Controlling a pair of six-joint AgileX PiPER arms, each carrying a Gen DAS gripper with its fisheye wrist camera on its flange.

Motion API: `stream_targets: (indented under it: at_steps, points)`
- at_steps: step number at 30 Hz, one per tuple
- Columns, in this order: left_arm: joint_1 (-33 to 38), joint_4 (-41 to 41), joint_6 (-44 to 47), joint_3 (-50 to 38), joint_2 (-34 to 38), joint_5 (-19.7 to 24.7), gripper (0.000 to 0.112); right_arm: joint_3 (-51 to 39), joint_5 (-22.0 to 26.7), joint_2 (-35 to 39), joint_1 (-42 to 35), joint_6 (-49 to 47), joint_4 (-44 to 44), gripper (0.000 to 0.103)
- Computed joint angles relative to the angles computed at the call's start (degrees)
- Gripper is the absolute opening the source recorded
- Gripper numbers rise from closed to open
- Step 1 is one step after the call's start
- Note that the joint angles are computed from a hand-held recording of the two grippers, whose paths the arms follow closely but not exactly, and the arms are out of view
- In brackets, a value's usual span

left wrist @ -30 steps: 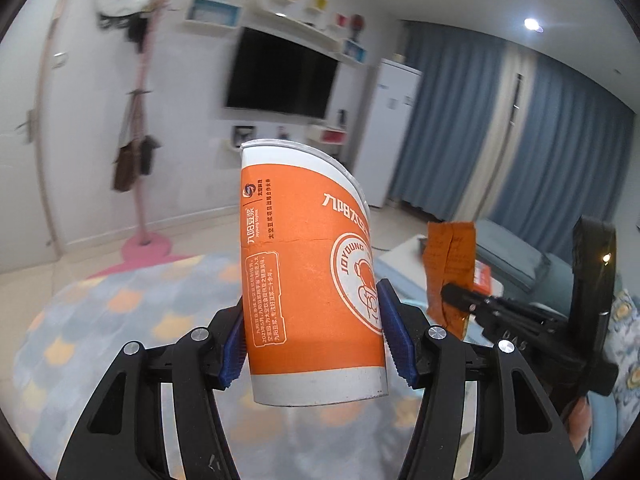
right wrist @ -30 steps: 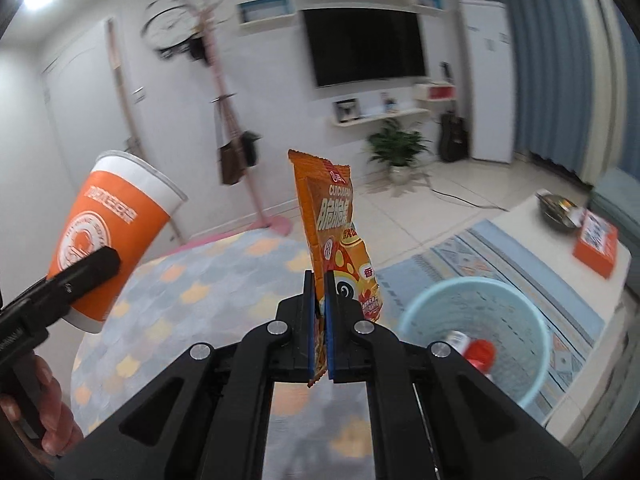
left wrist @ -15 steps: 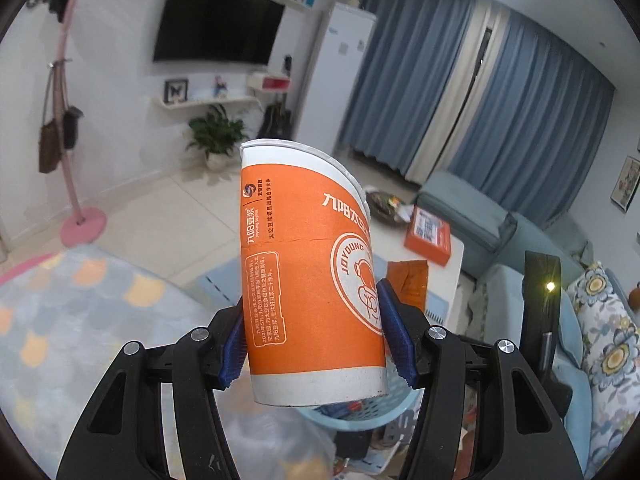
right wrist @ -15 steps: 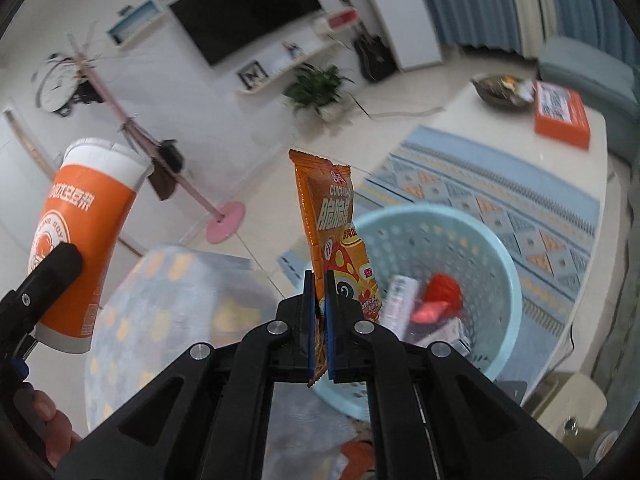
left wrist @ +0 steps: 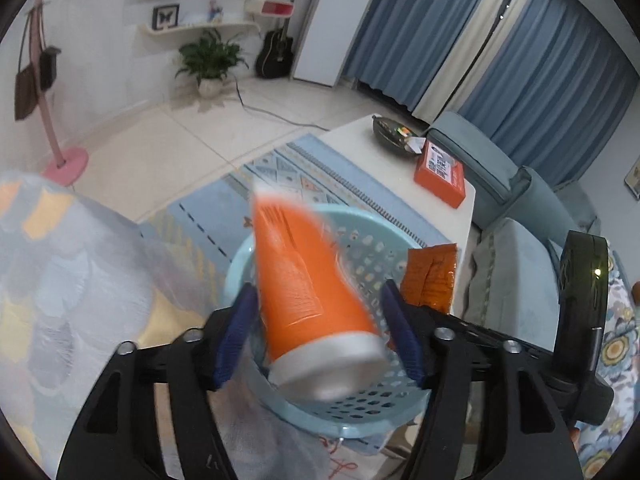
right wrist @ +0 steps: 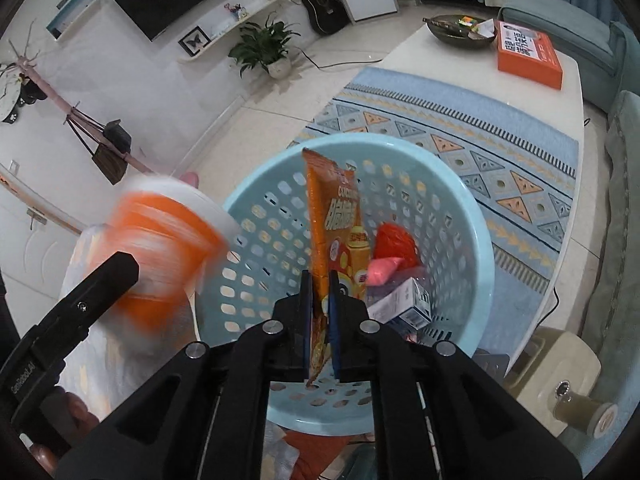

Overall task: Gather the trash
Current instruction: 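Carry the cup and snack bag over the basket and release them inside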

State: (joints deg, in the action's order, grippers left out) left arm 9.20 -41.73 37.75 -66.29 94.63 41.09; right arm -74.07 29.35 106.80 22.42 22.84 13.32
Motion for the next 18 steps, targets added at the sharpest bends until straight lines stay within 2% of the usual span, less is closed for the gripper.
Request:
stream_targets:
  at_steps: [2, 5, 7, 8, 14, 18]
  points:
    - [1.4, -1.6, 1.8, 0.2, -0.2, 1.2, 0.075, 0.4, 0.2, -0.5, 0.2, 1.2, -1.3, 0.011]
    - [1.8, -2.3, 3.0, 1.2, -1.9, 2.3, 0.078, 1.8, -0.3, -1.8, 0.4, 1.7, -1.8, 0.026]
    - [2.0, -1.9, 3.7, 2.3, -4.0, 2.1, 0.079, 3.1, -1.0, -3.7, 1.6, 5.9, -5.8, 0.051]
    - [1.7, -1.7, 3.5, 2.5, -4.8, 2.1, 0.079, 3.9, -1.5, -4.6, 1.9, 7.1, -6.9, 0.055]
    - [4.4, -2.2, 6.6, 8.4, -14.9, 2.7, 0.084, 7.4, -2.3, -10.6, 4.8, 9.8, -9.5, 0.057]
    - [9.0, -1.9, 8.2, 11.1, -21.6, 4.8, 0.086, 8.5, -0.9, -14.9, 9.8, 18.6, -18.8, 0.062]
